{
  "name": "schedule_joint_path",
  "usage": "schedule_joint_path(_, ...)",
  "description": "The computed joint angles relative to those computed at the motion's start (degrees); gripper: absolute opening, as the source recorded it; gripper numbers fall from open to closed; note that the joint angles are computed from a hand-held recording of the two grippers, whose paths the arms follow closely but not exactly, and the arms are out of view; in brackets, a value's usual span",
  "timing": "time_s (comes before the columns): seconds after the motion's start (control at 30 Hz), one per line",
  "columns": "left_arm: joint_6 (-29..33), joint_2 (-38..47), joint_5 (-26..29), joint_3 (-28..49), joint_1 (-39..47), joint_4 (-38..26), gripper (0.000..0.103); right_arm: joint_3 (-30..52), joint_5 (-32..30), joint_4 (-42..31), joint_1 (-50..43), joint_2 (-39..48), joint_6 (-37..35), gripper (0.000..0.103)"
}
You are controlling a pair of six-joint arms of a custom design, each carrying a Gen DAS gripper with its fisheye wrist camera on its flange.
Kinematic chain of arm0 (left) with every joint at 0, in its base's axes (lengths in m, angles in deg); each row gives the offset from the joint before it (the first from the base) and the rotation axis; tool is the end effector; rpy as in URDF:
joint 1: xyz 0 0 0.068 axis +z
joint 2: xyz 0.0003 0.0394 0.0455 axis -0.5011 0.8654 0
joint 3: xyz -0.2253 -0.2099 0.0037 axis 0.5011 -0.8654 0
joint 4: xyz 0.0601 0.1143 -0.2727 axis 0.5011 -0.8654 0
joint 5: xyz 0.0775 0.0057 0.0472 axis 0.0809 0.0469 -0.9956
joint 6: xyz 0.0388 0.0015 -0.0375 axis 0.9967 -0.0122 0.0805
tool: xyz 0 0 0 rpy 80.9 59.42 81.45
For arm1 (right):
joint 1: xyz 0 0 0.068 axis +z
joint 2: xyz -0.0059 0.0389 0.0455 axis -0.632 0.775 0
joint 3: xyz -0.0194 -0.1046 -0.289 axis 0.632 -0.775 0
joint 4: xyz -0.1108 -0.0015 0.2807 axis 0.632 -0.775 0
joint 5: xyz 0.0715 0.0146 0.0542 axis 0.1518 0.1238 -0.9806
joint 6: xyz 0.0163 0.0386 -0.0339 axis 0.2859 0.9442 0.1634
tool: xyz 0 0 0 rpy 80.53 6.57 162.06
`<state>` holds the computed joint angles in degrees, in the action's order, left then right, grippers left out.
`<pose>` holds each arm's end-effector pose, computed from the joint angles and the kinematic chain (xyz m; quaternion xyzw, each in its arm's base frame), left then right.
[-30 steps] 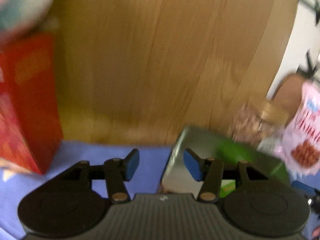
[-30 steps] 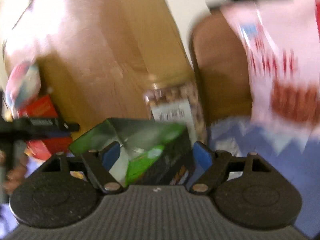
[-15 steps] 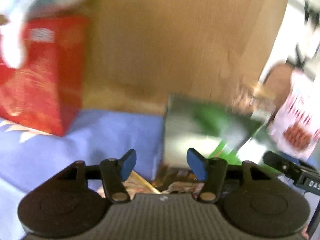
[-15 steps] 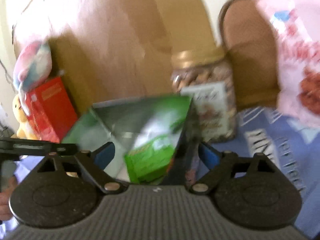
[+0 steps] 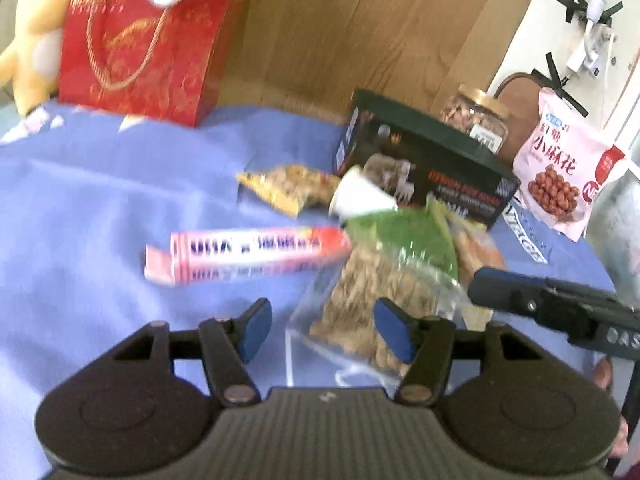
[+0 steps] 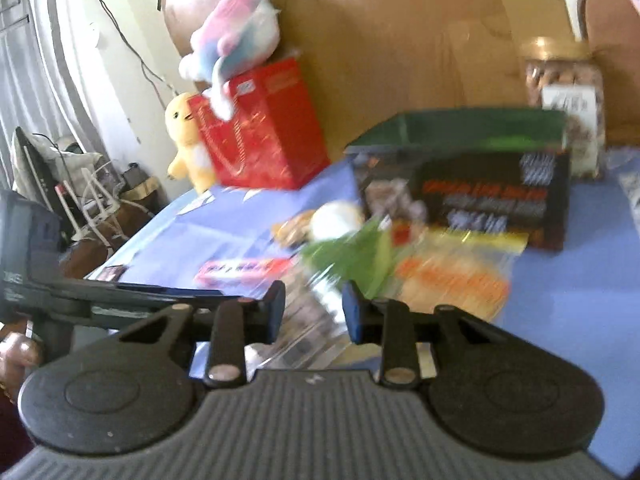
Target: Organize snacks
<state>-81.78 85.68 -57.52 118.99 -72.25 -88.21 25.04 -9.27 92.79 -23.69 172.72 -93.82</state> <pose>0.2412 -0.1966 0.1646 -0.1759 0.8991 -0.1057 0.3866 0.3403 0.1195 0.1506 -0.2878 0.8188 0.3692 0.3322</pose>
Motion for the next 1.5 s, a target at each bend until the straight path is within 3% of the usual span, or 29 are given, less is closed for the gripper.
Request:
schedule_joint_path(0.07, 0.48, -0.21, 0.64, -1.16, 0.07, 1.37, 0.069, -3.23, 0.65, 2.18, -0.52, -1.17, 2.22, 0.035)
schedule_joint_path(0.1, 1.06, 0.30, 0.53, -1.21, 0.32, 2.27, 0.081, -4.50, 1.35, 2.98, -0.91, -1.75, 2.97, 0.035)
schedule_joint_path(0.13, 1.73, 0.76, 0.30, -1.04, 0.67, 2.97, 0.087, -5.50, 2.78, 3.70, -0.95, -2.19, 4.10, 0.036)
schedule_joint_path(0.2, 3.76, 2.05, 1.67, -0.84, 1.78, 5.91, 0.090, -5.50, 3.50, 2.48, -2.01, -1.75, 5.53, 0.037)
schedule_joint_path(0.27, 4.13, 3.42, 3.89, -0.95, 3.08, 9.05, 0.086, -4.32, 2.61, 1.52, -2.80, 0.22, 7.79, 0.038)
schedule_joint_path(0.33, 4.05, 3.66, 5.37, -0.82, 3.10, 9.73, 0.067, -3.19, -0.81, 2.34, -3.87, 2.36, 11.10, 0.039)
schedule_joint_path(0.4, 2.89, 2.89, 7.63, -1.84, 2.80, 10.76, 0.040, -1.60, -4.50, 1.31, -4.55, 4.29, 13.18, 0.038)
schedule_joint_path(0.47, 1.52, 2.01, 7.94, -3.42, 1.05, 11.82, 0.034, -1.87, -4.98, 1.13, -4.18, 4.03, 13.03, 0.039)
schedule_joint_path(0.6, -2.56, -0.90, 3.42, -7.37, -4.93, 13.35, 0.031, -4.01, -5.00, -1.93, -4.35, 0.76, 8.02, 0.035)
schedule_joint_path(0.8, -6.56, -2.98, 1.97, -12.81, -13.40, 19.70, 0.032, -10.62, -9.33, -8.19, -9.92, -5.89, -3.62, 0.034)
schedule_joint_path(0.87, -7.15, -2.95, 3.39, -14.85, -15.08, 24.61, 0.040, -11.72, -12.38, -11.96, -13.43, -6.67, -8.15, 0.034)
schedule_joint_path(0.9, -7.13, -2.98, 4.74, -15.72, -15.17, 26.82, 0.050, -12.13, -13.72, -12.98, -14.74, -6.63, -8.98, 0.034)
schedule_joint_path(0.97, -6.37, -2.72, 6.60, -16.34, -14.64, 29.50, 0.059, -11.91, -15.94, -14.64, -16.90, -5.47, -8.82, 0.031)
schedule_joint_path(1.13, -8.49, -1.33, 13.38, -16.95, -9.32, 34.20, 0.059, -11.17, -16.95, -15.09, -17.87, -3.95, -7.21, 0.026)
schedule_joint_path(1.23, -9.21, -0.14, 14.51, -16.39, -8.30, 34.72, 0.054, -11.66, -16.99, -14.32, -17.93, -4.19, -7.47, 0.026)
schedule_joint_path(1.4, -9.96, 0.55, 12.46, -16.42, -9.63, 34.30, 0.030, -11.49, -15.40, -15.09, -17.50, -5.10, -8.79, 0.022)
schedule_joint_path(1.5, -10.33, 0.17, 13.76, -17.17, -9.04, 34.86, 0.023, -12.49, -12.66, -13.09, -16.24, -8.10, -9.25, 0.022)
